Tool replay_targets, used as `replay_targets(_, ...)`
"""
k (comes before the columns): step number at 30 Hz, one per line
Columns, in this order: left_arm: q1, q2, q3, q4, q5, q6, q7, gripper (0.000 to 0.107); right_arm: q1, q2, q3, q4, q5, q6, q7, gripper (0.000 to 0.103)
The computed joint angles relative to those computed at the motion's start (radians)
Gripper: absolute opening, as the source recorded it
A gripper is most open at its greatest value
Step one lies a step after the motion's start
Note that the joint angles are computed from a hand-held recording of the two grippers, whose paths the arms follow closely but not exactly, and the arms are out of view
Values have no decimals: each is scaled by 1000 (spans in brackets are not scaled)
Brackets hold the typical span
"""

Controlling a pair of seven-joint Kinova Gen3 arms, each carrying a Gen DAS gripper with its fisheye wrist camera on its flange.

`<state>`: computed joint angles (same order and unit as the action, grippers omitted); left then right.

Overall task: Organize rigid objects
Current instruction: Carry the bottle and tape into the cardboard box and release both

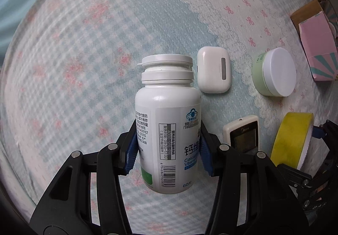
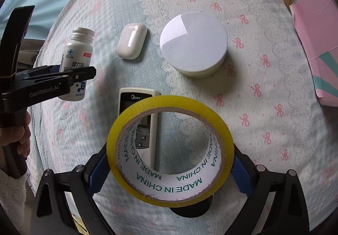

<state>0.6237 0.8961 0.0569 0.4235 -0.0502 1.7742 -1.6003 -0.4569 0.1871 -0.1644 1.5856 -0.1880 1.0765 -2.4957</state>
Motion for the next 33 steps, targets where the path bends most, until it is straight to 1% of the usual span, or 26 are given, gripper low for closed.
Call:
replay_targets(2,-5,-64,-1,85,5,-41,18,46,-10,-18,-1,-10,19,14,-17,96)
replay_targets(8,-25,-263,22,293,19,-115,88,46,-47,-66,-18,-85,77,88,-77,96)
replay_targets(10,-41,-311,43,320,27,-107,128,46,-65,-79,-28,-127,101,125,-99,96)
replay_targets(11,-54,-316,43,316,43,-110,135,46,-74,-79,-33,-154,110,147,-108,96)
replay_targets(13,-59,-361,54,350,60,-118,171,46,-84,-85,-38,-201,115,191,-117,96)
replay_targets(16,-66,-419,72,402,83,-140,211,46,-107,-91,-47,-282,148,273,-142,96)
replay_targets(19,-73,-452,92,426,114,-169,240,46,-120,-110,-49,-342,174,352,-161,96)
replay_targets(22,-44,-477,107,431,111,-182,267,46,-106,-146,-45,-363,173,387,-179,96)
replay_targets(26,17,-478,120,393,88,-178,310,46,-58,-199,-33,-365,167,436,-162,96)
replay_targets(30,114,-403,110,221,44,-99,385,46,26,-259,4,-340,116,470,-87,96)
replay_targets(32,165,-359,103,129,19,-73,426,46,79,-287,29,-331,85,496,-20,96)
replay_targets(33,193,-337,97,82,3,-65,444,46,89,-298,56,-327,70,506,21,96)
